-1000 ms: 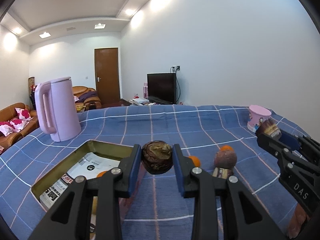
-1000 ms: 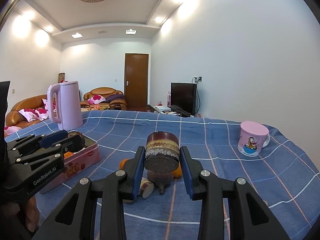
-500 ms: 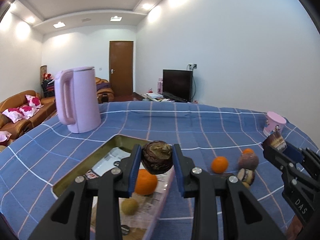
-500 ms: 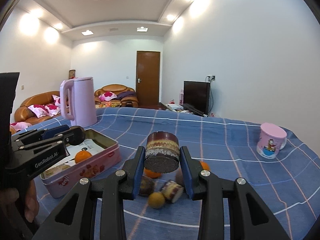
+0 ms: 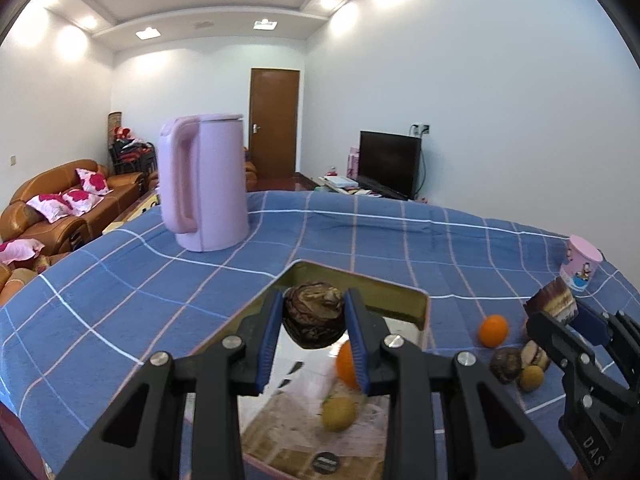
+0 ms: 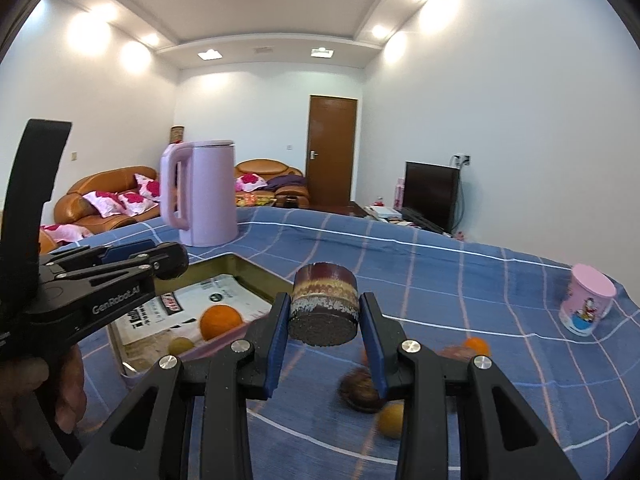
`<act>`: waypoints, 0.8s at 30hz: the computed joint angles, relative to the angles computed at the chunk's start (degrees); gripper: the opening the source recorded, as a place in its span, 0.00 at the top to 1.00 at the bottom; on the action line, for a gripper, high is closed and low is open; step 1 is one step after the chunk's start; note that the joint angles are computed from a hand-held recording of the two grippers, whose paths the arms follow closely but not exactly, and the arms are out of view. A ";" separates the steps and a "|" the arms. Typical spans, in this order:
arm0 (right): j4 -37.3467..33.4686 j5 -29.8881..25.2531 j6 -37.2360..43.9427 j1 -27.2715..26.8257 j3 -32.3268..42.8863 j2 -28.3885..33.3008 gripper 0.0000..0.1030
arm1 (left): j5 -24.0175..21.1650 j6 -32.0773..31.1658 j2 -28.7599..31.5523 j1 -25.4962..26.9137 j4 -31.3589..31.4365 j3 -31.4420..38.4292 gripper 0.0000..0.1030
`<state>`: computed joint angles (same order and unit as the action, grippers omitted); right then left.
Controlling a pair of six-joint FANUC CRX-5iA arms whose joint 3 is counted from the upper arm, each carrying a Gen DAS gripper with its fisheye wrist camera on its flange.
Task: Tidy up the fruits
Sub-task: 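Carry the brown fruit and the cylinder over the pink tin with both tools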
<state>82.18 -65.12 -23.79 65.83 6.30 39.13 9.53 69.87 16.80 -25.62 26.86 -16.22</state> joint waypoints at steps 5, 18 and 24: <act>0.11 2.48 2.84 -0.62 3.48 2.03 0.64 | 0.47 -4.40 0.38 0.51 5.62 -0.81 0.68; -2.89 8.98 12.68 -1.24 11.85 6.57 0.64 | -0.03 -15.24 1.19 1.63 18.62 -2.16 0.68; -6.43 12.92 18.42 -1.44 14.70 7.77 0.64 | 0.24 -20.80 1.57 1.11 24.72 -2.66 0.68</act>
<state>75.75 -52.20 -5.38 64.39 20.99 46.89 9.76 49.07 18.37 -24.51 51.58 -18.87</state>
